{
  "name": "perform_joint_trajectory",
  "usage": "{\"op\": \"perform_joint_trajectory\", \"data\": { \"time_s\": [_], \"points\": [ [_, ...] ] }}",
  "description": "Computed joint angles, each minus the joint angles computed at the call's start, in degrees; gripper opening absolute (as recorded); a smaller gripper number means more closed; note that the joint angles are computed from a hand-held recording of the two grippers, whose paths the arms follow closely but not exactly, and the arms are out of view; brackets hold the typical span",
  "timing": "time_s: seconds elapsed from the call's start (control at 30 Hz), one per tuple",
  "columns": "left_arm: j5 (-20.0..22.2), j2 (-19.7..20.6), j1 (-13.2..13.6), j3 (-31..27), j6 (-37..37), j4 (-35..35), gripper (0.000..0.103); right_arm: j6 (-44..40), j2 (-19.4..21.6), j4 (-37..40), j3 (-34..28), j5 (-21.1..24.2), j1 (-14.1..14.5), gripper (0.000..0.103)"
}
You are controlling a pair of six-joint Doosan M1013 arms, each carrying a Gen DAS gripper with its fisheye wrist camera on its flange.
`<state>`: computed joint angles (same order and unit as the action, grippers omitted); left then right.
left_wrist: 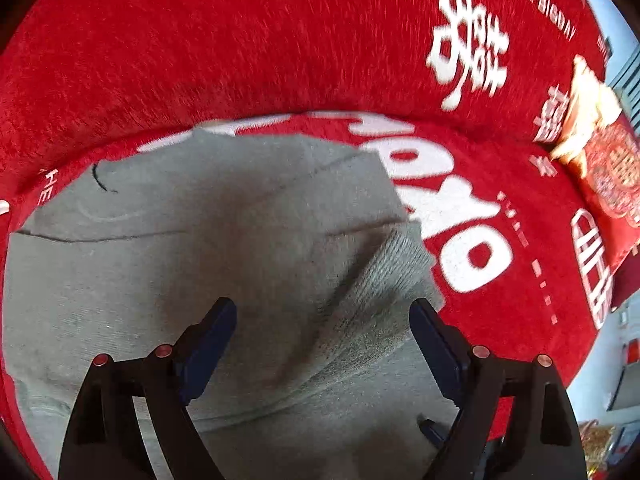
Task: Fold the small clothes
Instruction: 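Open the left gripper and move both grippers over the sweater toward its hem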
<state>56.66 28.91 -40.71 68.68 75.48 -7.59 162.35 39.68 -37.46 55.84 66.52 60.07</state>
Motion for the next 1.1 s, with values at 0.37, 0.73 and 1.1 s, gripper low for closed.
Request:
{"op": "perform_joint_trajectory", "data": {
  "time_s": [0.37,0.73,1.1],
  "points": [
    [-4.3,-5.09,5.68,7.6,-11.76,10.95,0.089,1.05,-0.93,-5.47,-2.81,0.74,-1.72,0.103],
    [-5.1,-7.3,9.13,14.33,-16.77,15.77,0.089,-16.82,13.17,11.32,-26.95,14.69,-7.1,0.102],
    [-4.93,-7.84,6.79,15.09,-16.53,21.28,0.089,-4.74,5.41,3.2,-15.4,10.31,-5.27,0.102]
  ]
}}
